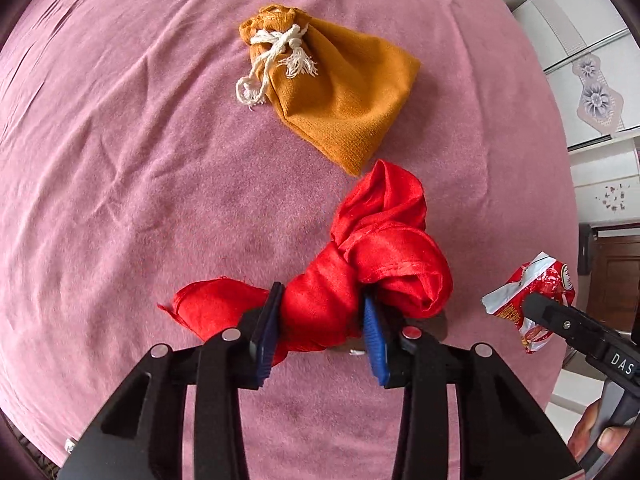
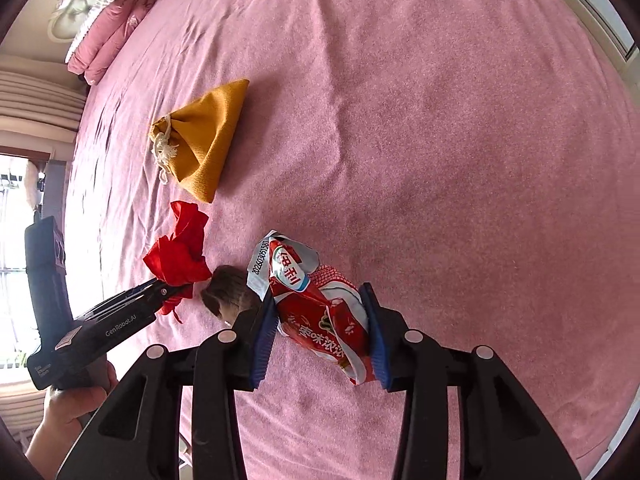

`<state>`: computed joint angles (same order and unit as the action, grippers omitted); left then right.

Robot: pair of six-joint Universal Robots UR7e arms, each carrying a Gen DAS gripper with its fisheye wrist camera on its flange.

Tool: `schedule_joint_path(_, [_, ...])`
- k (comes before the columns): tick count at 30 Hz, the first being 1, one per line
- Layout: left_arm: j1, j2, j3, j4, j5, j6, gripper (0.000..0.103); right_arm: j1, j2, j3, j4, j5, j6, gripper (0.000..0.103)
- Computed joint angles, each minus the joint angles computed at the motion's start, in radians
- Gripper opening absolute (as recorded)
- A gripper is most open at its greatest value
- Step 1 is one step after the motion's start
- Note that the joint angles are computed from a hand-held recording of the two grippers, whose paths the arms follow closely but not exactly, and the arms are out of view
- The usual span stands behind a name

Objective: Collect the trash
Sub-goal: 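Lift the red cloth and snack bag and carry them over the yellow bin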

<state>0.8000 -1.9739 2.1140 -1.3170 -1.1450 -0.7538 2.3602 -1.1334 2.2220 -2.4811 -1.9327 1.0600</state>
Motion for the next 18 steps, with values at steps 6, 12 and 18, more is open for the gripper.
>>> schedule_joint_path(6, [-0.147, -0.093, 0.003, 0.1, -0.052, -0.13, 0.038, 0.072, -0.082, 0.037, 0.051, 0.011, 0.084, 0.04])
schedule_joint_path(12, [-0.362, -0.176, 0.02, 0.208, -0.136, -0.26, 0.038, 0.167, -0.138, 0.044, 0.124, 0.007, 0.174, 0.04])
schedule_joint_path(18, [-0.648, -0.254, 0.044, 0.31, -0.27, -0.482, 0.038, 0.26, -0.209, 0.062, 0.206, -0.008, 0.294, 0.04])
